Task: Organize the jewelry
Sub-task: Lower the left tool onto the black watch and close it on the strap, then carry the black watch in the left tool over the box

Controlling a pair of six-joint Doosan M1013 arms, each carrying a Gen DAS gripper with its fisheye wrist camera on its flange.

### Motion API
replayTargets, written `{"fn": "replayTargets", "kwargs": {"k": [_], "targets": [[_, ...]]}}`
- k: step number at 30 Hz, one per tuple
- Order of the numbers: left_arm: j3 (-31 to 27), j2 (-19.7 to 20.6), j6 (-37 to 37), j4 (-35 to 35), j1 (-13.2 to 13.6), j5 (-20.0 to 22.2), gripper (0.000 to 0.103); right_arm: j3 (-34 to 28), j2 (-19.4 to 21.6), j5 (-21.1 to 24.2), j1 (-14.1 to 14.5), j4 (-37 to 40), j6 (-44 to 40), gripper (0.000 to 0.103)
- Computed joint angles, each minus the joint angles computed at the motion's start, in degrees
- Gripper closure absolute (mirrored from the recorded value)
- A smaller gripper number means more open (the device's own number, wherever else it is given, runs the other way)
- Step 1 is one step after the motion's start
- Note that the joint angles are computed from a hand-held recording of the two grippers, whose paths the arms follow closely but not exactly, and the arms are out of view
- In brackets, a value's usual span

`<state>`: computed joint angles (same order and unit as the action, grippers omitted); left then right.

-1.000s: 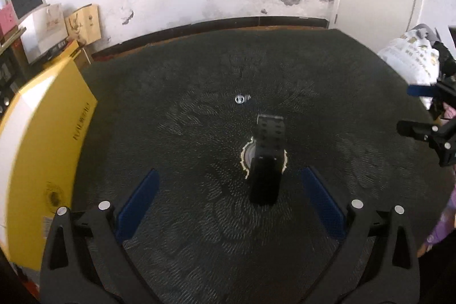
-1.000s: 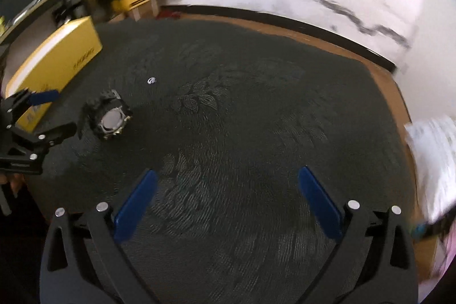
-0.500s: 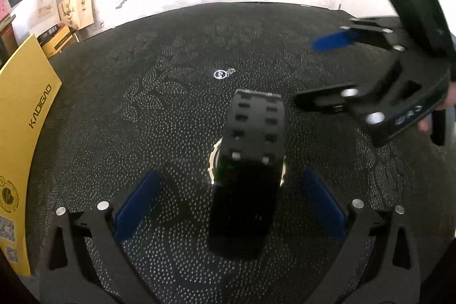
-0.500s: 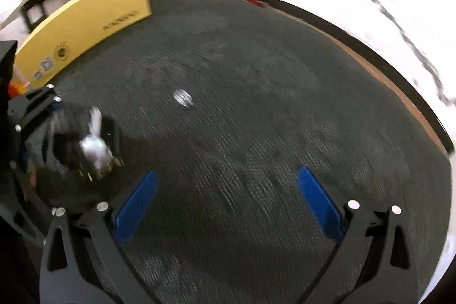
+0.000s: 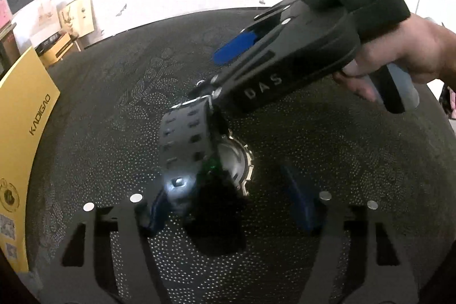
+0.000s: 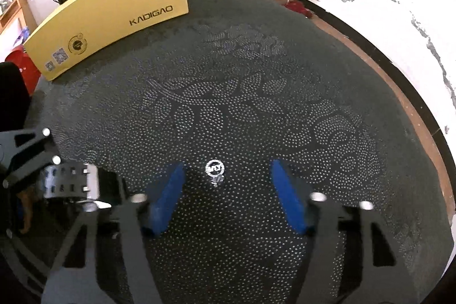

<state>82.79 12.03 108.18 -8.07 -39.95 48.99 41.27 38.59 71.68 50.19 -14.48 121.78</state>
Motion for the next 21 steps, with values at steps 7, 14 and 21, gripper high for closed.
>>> {"fn": "replayTargets", "kwargs": {"k": [7, 14, 21], "targets": [[0.12, -0.03, -1.26, 0.73, -0.04, -0.83, 0.053, -2.07, 1.04, 2.09, 0.85, -0.19, -3.26, 0.090], [-0.50, 0.30, -0.93, 0.49, 0.10, -0.07, 0.054, -1.39, 0.76, 1.35, 0.90, -0.93, 0.38, 0.092], [-2.69, 1.34, -3.90, 1.08, 0.73, 2.78, 0.054, 0.35, -1.03, 2.90, 1.50, -3.78, 4.67, 0.101]]}}
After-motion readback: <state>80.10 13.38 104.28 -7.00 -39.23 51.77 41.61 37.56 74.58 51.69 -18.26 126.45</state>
